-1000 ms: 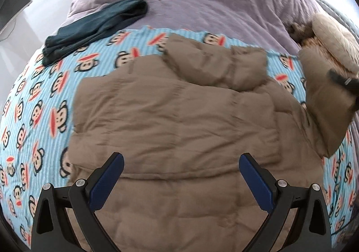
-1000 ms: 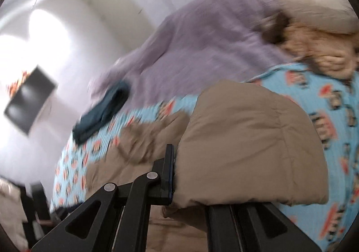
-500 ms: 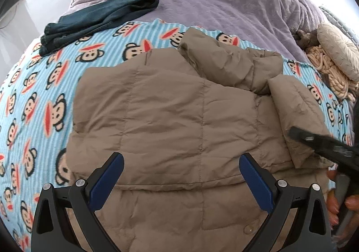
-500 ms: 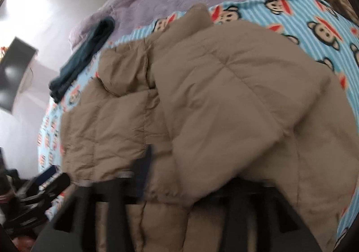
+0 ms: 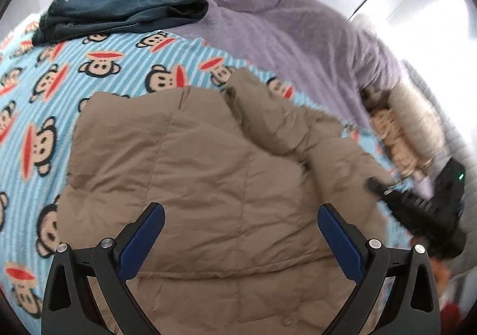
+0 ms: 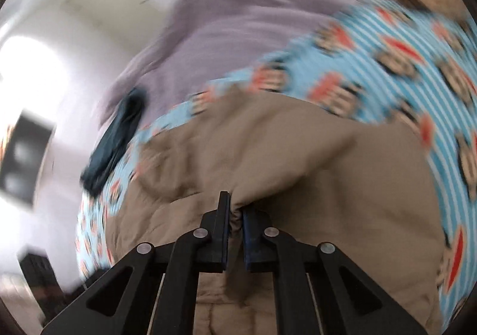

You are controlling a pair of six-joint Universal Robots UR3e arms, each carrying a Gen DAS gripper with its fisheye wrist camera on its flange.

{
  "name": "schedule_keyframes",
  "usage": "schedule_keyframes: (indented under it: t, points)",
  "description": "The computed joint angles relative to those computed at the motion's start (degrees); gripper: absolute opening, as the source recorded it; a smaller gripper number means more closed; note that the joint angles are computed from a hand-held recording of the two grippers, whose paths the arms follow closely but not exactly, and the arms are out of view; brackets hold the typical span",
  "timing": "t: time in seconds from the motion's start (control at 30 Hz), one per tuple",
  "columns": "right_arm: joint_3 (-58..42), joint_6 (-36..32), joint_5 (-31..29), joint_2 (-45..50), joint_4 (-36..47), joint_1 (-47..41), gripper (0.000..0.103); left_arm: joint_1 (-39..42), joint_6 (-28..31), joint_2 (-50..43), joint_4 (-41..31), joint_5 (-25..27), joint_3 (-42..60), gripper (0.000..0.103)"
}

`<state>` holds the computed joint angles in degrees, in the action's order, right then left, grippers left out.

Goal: Fold large clothes

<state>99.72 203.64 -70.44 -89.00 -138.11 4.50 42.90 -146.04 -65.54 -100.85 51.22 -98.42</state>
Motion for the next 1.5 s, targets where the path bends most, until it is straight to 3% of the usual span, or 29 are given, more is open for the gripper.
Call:
schedule_keyframes:
  t: [0.13, 0.23, 0.37, 0.4, 0.53, 0.6, 0.77, 0.83, 0.87, 0.9, 0.93, 0.97, 1.03, 1.13, 1.2, 1.3, 1.5]
  points:
    - [-8.45, -6.27, -1.43, 6.09, 3.09, 8.63, 0.009, 3.79, 5.78, -3.37, -9.57, -5.51, 3.64, 0.103]
    - [-12.78, -8.67, -1.15, 10.66, 7.64, 13.63, 0.015, 4.57, 9.1, -7.53, -16.29, -7.75, 6.03, 0.103]
    - [-10.88, -8.95, 0.15, 10.45, 11.93, 15.29, 0.065, 2.62, 9.37, -10.66, -18.62, -7.58, 6.02, 0.103]
    - [-7.49, -8.55, 1.59, 7.76, 11.67, 13.99, 0.065, 2.37, 9.4, -10.4, -18.29, -7.32, 5.38, 0.103]
    - [4.95, -9.82, 6.25, -5.19, 15.99, 4.67, 0.065, 0.63, 7.84, -10.17, -15.36, -7.25, 3.05, 0.103]
    - [12.42, -11.99, 8.76, -15.13, 22.24, -4.56, 0.065, -0.78, 5.87, -10.6, -12.1, -6.65, 2.02, 0.103]
    - [21.44, -19.37, 14.28, -32.33, 37.8, -26.73, 0.066, -9.71, -5.27, -13.89, 5.01, -1.88, -0.42, 0.1]
    - [23.05, -20.49, 16.12, -35.05, 40.17, -32.63, 0.065, -12.32, -9.03, -14.68, 9.96, -0.52, -0.56, 0.067]
    - [23.98, -19.94, 16.57, -35.7, 39.55, -34.85, 0.056, -13.69, -10.2, -15.5, 10.94, 0.93, 0.4, 0.028]
    - [24.68, -19.03, 16.54, -35.56, 37.96, -35.98, 0.025, -14.3, -10.48, -15.79, 11.07, 1.61, 0.96, 0.01]
    - [24.72, -18.23, 15.96, -34.61, 36.33, -35.87, 0.012, -13.74, -9.27, -14.55, 10.2, 1.13, 0.85, 0.01]
    - [24.53, -16.91, 14.89, -32.91, 33.71, -35.15, 0.01, -12.63, -7.63, -13.07, 9.68, 0.44, 0.07, 0.01]
    - [24.62, -15.76, 14.75, -31.11, 29.62, -33.55, 0.009, -9.47, -2.18, -7.36, 7.26, 0.38, -2.09, 0.01]
    - [23.4, -13.85, 12.31, -26.52, 22.65, -27.61, 0.009, -7.01, 1.84, -3.07, 7.06, 4.87, -6.16, 0.011]
    - [23.2, -12.31, 9.62, -22.46, 18.37, -22.73, 0.009, -6.86, 1.04, -4.05, 9.76, 7.77, -8.68, 0.011]
    - [26.43, -11.78, 8.97, -21.99, 16.13, -22.29, 0.009, -4.93, 0.14, -4.71, 10.76, 7.79, -9.99, 0.017]
    - [26.73, -12.1, 9.44, -24.52, 18.42, -23.99, 0.009, -1.36, 2.38, -0.95, 9.43, 13.05, -4.67, 0.017]
